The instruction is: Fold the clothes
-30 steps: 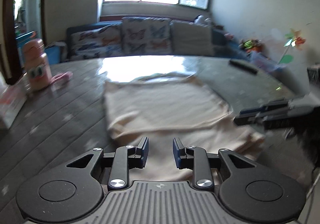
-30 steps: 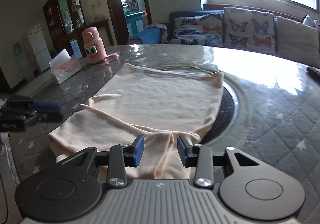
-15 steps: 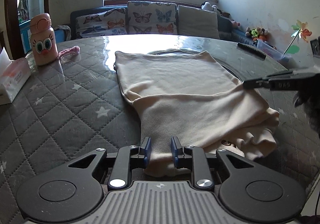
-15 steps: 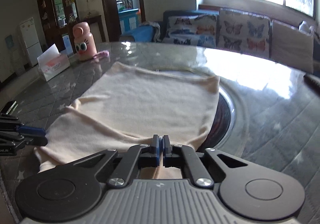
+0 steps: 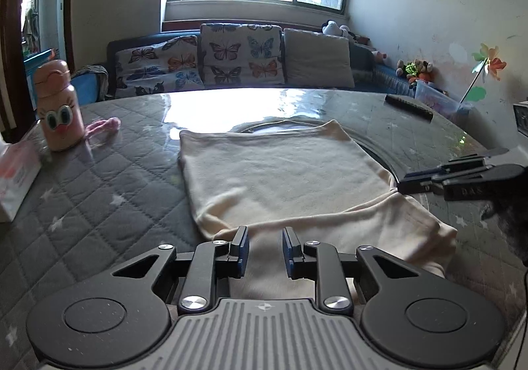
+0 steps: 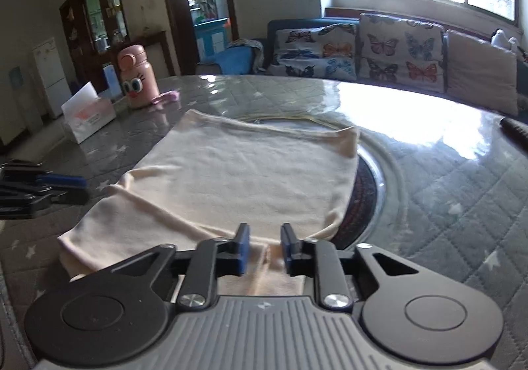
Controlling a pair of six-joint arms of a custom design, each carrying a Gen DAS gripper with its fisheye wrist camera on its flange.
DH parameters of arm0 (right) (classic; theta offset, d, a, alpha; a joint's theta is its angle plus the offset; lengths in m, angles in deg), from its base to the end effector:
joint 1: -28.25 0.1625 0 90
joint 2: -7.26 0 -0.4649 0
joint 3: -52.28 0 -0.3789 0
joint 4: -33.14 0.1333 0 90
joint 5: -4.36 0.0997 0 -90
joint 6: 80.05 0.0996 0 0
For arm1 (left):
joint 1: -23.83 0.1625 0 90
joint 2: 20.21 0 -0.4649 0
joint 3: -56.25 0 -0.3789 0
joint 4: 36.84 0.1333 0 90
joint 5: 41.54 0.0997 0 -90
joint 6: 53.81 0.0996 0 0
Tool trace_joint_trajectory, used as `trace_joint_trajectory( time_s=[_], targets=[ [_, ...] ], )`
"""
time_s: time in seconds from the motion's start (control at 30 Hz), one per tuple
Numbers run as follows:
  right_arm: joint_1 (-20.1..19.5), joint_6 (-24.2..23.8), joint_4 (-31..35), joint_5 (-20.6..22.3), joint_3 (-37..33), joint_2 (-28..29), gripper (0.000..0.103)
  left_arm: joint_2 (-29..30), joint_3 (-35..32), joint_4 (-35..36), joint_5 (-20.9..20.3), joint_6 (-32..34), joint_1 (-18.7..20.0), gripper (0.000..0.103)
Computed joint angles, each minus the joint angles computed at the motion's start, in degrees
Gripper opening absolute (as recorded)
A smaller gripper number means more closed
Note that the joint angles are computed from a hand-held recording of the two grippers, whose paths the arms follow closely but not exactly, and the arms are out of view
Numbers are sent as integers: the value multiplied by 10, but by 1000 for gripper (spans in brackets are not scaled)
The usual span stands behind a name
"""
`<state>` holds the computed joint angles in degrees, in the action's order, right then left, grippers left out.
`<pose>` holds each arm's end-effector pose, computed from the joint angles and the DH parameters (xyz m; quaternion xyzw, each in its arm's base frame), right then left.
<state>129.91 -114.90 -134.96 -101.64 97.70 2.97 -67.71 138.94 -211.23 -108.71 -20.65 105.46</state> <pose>0.2828 -0.8465 -0.0685 0.3303 -0.8803 0.2810 0.1924 0.0597 -0.7753 0.3024 0.2389 0.8626 -0.3599 0.2633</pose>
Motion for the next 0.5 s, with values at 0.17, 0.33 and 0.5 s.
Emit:
trace_joint_trajectory(
  time_s=[0.17, 0.33, 0.5],
  targets=[
    [0, -5, 28, -19, -20, 15, 27, 25, -30, 24, 2, 7, 4, 24],
    [5, -34, -9, -21, -9, 14, 5, 37, -39, 10, 15, 21, 5, 23],
    [9, -41, -28, -26, -17, 19, 5, 41, -43, 2, 26, 19, 8, 21]
  ],
)
